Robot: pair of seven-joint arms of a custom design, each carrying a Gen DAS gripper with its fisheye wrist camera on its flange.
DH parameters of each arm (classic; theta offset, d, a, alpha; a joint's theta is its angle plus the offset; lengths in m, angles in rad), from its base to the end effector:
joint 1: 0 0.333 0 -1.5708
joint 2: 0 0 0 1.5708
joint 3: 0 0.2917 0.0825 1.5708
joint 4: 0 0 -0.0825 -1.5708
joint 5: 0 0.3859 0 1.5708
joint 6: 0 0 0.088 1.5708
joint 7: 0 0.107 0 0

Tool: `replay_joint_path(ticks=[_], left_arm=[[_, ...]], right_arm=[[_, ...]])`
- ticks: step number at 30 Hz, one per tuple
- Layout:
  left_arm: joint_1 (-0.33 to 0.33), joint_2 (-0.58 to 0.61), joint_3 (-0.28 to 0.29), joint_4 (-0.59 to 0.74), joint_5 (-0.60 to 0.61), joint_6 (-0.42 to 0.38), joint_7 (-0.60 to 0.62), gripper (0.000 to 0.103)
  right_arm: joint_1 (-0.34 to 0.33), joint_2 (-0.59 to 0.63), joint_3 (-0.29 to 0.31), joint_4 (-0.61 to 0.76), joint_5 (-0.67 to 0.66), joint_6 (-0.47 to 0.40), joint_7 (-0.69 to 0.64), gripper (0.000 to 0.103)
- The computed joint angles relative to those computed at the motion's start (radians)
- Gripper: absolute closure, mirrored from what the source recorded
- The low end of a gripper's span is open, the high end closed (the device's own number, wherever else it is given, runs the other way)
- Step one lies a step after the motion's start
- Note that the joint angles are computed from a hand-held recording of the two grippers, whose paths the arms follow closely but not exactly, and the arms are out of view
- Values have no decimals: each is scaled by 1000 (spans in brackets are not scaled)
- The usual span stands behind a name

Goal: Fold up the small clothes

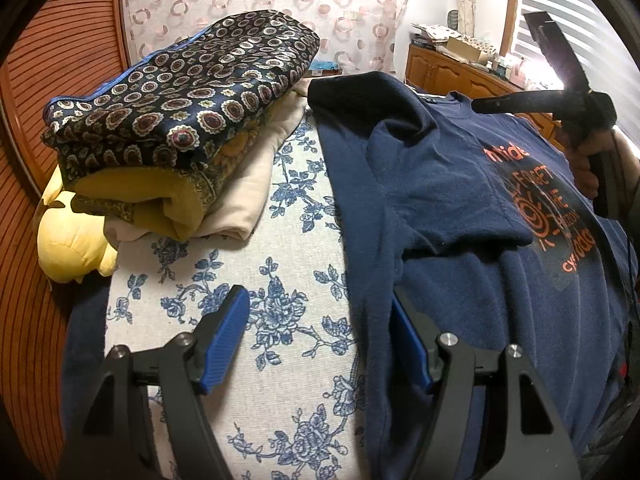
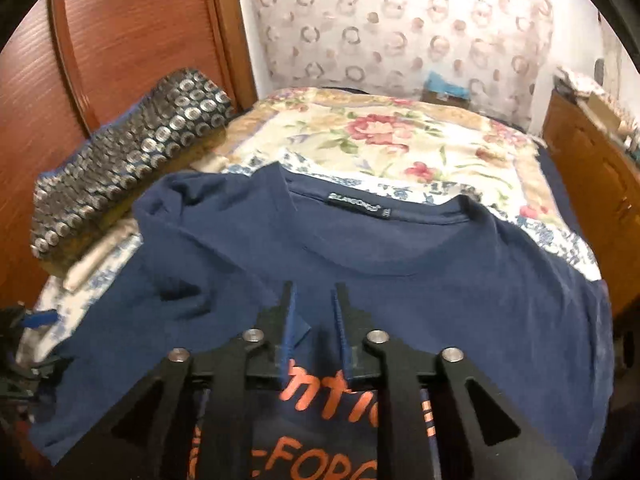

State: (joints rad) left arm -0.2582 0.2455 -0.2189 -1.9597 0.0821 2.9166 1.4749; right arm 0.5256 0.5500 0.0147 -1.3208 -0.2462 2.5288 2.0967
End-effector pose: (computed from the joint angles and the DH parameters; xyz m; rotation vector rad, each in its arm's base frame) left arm 0.5759 -0.2940 0.4137 -1.4405 2.2411 -0.8793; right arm 0.6439 0.3861 0.4722 -1.9195 1.6295 -0.4625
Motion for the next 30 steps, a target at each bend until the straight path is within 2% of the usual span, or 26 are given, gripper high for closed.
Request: replay_joint_path(ticks=[1,4,6,7,9,11,12,14,15,16,18,20,22,24,26,27,28,30], left_arm=[[0,1,0,1,0,-1,0,34],[-6,-1,7,2,11,-5,-10,34],[-64,-8,76,4,125,1,-130,34],[-72,-11,85,7,157,7,-157,34],[-34,-11,32,12,105,25,-107,34],[-49,5,36,48,124,16,-117,34],[-80,21,63,82,177,-9,-153,34],[-100,62,70,149,220,-55,-170,34],[-104,87,69,186,230,-73,-170,34],[-119,105,82,215,253,-91,-191,34],[-139,126,101,254,293,-109,-234,34],[-136,135,97,271,301,-101,-245,34],[-126,141,85,281,291,-97,-237,34],[-123,154,77,303,281,-106,-225,34],[-123,163,73,319,273,-109,-220,34],[-117,170,62,329,256,-110,-209,34],[-109,173,50,331,236,-108,-194,34],[-110,184,45,345,218,-116,-176,34]], right_arm=[[6,0,-1,2,-6,-2,1,77],[-3,0,31,-4,22,32,-43,59],[2,34,36,43,34,15,-73,57],[15,60,24,83,25,-13,-75,57],[26,107,13,146,25,-63,-78,57],[20,133,16,170,49,-87,-80,57],[10,136,25,165,67,-89,-95,60],[1,113,35,115,83,-53,-127,78],[-14,90,54,74,105,-13,-160,95],[-35,70,80,40,140,19,-198,98],[-33,-9,72,-71,148,116,-203,100],[-37,-82,67,-162,166,164,-177,100],[-29,-126,51,-201,150,137,-147,100],[0,-126,23,-185,73,44,-121,100],[5,-107,22,-155,37,-27,-118,93],[1,-102,25,-151,34,-39,-120,83],[0,-103,24,-157,25,-41,-113,74],[-10,-131,28,-210,20,8,-104,67]])
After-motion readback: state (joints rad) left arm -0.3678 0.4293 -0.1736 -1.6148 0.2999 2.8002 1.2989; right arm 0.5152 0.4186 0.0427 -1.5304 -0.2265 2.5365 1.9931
